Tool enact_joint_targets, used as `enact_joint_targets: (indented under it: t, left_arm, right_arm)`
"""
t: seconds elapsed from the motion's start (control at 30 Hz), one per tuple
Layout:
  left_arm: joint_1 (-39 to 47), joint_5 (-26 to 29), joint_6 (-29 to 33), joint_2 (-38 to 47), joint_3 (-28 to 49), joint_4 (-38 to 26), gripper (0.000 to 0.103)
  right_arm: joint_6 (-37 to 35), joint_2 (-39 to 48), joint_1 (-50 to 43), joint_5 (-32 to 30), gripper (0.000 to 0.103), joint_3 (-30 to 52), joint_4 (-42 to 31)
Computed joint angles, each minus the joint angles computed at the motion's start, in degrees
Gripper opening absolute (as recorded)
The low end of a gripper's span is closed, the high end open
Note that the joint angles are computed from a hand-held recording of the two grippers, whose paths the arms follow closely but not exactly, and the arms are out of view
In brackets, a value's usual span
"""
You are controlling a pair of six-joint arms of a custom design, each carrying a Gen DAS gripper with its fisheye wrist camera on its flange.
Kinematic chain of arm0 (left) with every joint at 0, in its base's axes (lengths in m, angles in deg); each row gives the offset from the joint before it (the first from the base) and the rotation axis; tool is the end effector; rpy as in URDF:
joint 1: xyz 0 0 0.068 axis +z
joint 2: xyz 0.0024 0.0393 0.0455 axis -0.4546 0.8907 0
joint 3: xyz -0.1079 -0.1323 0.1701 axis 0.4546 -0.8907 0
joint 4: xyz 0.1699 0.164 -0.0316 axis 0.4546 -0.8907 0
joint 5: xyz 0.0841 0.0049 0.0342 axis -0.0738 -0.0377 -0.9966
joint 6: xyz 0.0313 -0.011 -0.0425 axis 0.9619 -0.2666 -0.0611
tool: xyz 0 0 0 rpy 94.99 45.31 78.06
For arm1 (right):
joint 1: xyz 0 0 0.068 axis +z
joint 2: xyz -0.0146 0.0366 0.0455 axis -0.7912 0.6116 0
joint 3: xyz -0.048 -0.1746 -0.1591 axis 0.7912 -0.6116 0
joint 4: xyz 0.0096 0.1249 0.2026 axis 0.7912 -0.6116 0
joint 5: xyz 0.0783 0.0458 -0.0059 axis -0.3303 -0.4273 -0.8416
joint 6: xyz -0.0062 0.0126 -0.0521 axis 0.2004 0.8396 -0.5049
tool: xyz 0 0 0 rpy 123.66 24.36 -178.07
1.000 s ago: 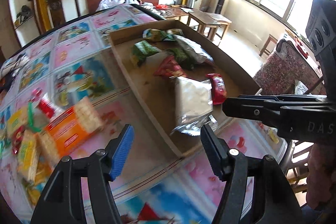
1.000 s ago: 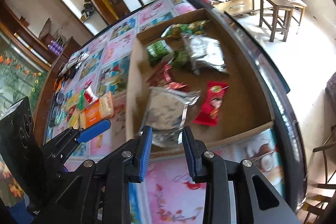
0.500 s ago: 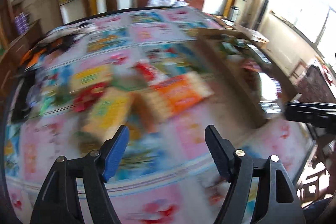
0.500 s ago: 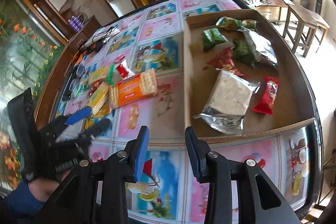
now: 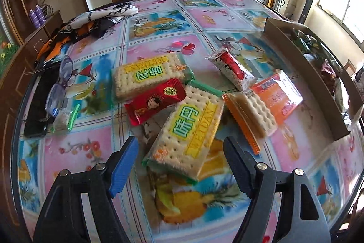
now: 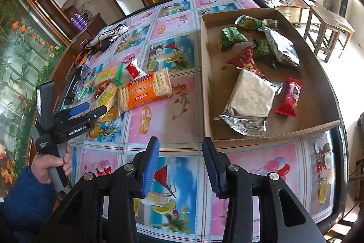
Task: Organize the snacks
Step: 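Move both grippers back to the snack pile on the tablecloth, then grasp a green-labelled cracker pack with the left gripper while the right grasps an orange cracker pack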
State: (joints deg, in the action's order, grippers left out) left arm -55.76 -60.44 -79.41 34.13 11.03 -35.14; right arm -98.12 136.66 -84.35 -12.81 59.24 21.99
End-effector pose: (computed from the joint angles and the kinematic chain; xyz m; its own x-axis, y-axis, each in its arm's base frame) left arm 0.2075 -0.1010 0.1281 -0.8404 -0.1080 -0.5311 -0.1252 0.9921 -0.0036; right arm 0.2279 -0.1195 0.1825 -0.8746 -0.1995 -0.4419 -0.3669 0.8681 0.3342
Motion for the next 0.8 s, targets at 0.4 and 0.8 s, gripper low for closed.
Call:
enact_joint_targets:
  t: [0.4, 0.8]
  left_arm:
    - [1.8, 0.4, 1.0, 8.9, 4.9, 4.7, 0.057]
    - [-9.4, -4.7, -13.7, -6.5, -6.8, -2.0, 0.045]
  right_arm:
    - [1.0, 1.5, -1.0, 0.6, 0.043, 0.8, 0.6]
    - [4.0, -0.7, 8.4, 0.5, 0.043, -2.5, 2.6]
